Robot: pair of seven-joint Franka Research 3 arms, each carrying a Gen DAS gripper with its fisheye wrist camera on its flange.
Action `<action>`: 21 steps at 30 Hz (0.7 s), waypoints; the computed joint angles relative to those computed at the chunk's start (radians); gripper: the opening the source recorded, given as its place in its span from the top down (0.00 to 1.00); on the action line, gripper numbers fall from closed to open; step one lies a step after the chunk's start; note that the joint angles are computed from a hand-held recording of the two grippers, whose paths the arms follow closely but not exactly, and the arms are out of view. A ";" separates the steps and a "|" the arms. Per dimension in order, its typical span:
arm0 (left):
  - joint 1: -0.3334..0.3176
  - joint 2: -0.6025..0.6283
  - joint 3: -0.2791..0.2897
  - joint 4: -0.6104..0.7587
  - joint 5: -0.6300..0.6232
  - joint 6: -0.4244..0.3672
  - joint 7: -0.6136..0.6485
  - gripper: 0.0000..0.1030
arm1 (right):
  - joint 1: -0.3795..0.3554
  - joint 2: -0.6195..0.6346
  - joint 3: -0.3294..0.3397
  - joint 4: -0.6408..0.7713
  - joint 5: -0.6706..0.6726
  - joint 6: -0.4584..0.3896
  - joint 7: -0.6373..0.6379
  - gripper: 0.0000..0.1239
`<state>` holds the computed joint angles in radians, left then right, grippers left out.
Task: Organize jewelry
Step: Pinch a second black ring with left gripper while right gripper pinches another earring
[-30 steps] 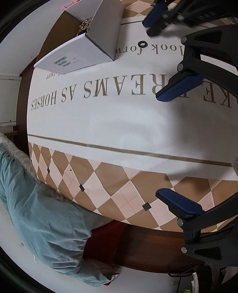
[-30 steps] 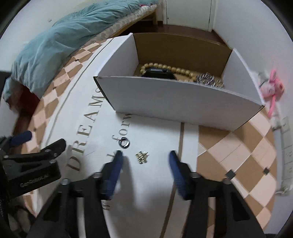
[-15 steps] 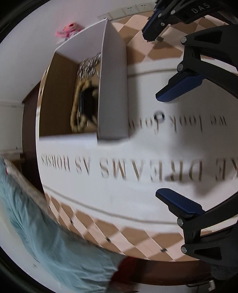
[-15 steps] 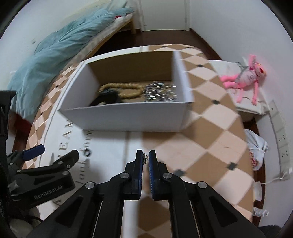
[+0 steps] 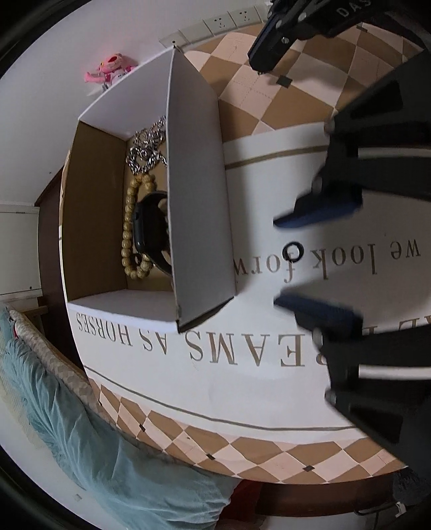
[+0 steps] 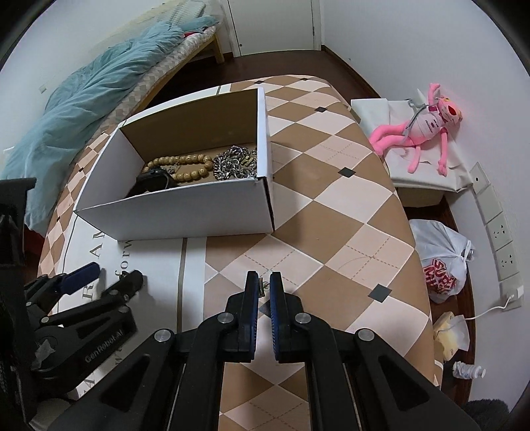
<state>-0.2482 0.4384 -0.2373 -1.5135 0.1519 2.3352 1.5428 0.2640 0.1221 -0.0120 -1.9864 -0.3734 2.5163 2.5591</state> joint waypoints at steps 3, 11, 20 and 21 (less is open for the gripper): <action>0.010 0.000 -0.012 0.000 -0.028 -0.003 0.016 0.90 | 0.000 -0.001 -0.002 -0.002 -0.003 0.001 0.008 0.94; 0.036 -0.042 -0.030 -0.037 -0.102 0.016 0.058 0.90 | -0.005 -0.019 -0.002 -0.006 -0.022 0.013 0.038 0.94; 0.059 -0.029 -0.060 0.127 -0.255 -0.048 0.127 0.90 | -0.035 -0.062 0.008 0.034 0.007 0.064 -0.001 0.95; 0.054 0.004 -0.057 0.192 -0.260 -0.079 0.120 0.90 | -0.041 -0.056 0.008 0.054 0.025 0.066 -0.026 0.95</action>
<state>-0.1944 0.4423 -0.2947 -1.3212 -0.1084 2.2567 1.6627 0.2225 0.0661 -0.0039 -1.9321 -0.3479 2.5824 2.5327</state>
